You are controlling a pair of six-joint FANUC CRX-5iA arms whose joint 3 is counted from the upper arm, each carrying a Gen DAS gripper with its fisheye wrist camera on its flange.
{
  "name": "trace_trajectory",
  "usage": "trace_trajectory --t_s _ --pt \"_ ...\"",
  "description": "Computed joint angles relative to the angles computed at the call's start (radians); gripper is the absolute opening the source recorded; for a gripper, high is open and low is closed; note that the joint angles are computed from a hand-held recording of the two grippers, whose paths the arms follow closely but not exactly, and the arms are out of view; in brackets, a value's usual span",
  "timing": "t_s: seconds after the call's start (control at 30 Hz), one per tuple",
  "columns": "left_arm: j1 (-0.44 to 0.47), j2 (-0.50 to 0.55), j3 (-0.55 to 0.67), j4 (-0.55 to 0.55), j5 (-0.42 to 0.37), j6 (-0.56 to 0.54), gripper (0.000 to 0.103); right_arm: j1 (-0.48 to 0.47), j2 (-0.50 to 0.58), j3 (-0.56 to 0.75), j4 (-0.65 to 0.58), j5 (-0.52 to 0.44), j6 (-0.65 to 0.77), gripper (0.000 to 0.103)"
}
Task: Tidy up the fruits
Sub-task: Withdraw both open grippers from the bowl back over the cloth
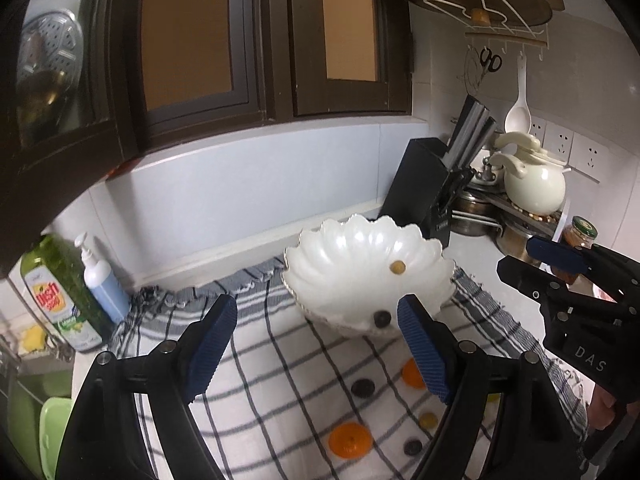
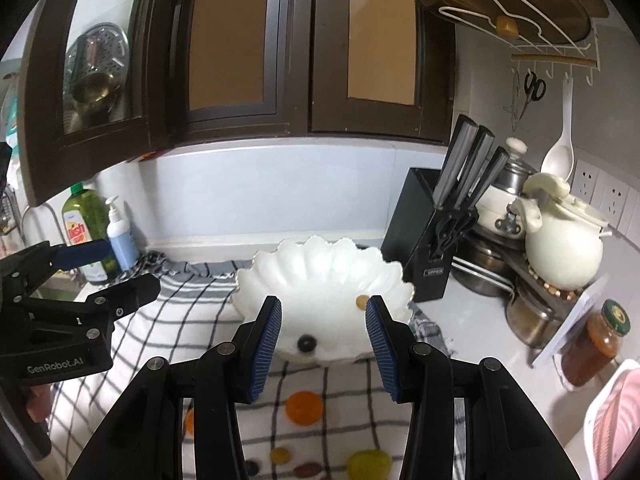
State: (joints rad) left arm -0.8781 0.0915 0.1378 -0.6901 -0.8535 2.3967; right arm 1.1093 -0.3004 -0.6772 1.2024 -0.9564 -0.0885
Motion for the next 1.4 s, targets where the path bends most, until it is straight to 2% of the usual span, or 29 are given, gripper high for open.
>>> trace_trajectory --t_s 0.33,0.8,1.2,1.4 --pt "-0.041 -0.005 -0.037 -0.010 -0.036 -0.026 0.083 0.075 -0.025 -0.055 -0.072 -0.020 -0.021 0.045" --pt "-0.028 0.007 -0.129 0.092 -0.011 -0.084 0.082 0.132 -0.005 -0.085 -0.149 -0.034 0.018 0.045" --pt "0.020 0.039 -0.180 0.218 0.056 -0.150 0.082 0.102 0.010 -0.107 -0.243 0.107 0.061 0.045" --pt "0.031 0.056 -0.192 0.237 0.089 -0.159 0.082 0.071 0.030 -0.101 -0.299 0.161 0.101 0.044"
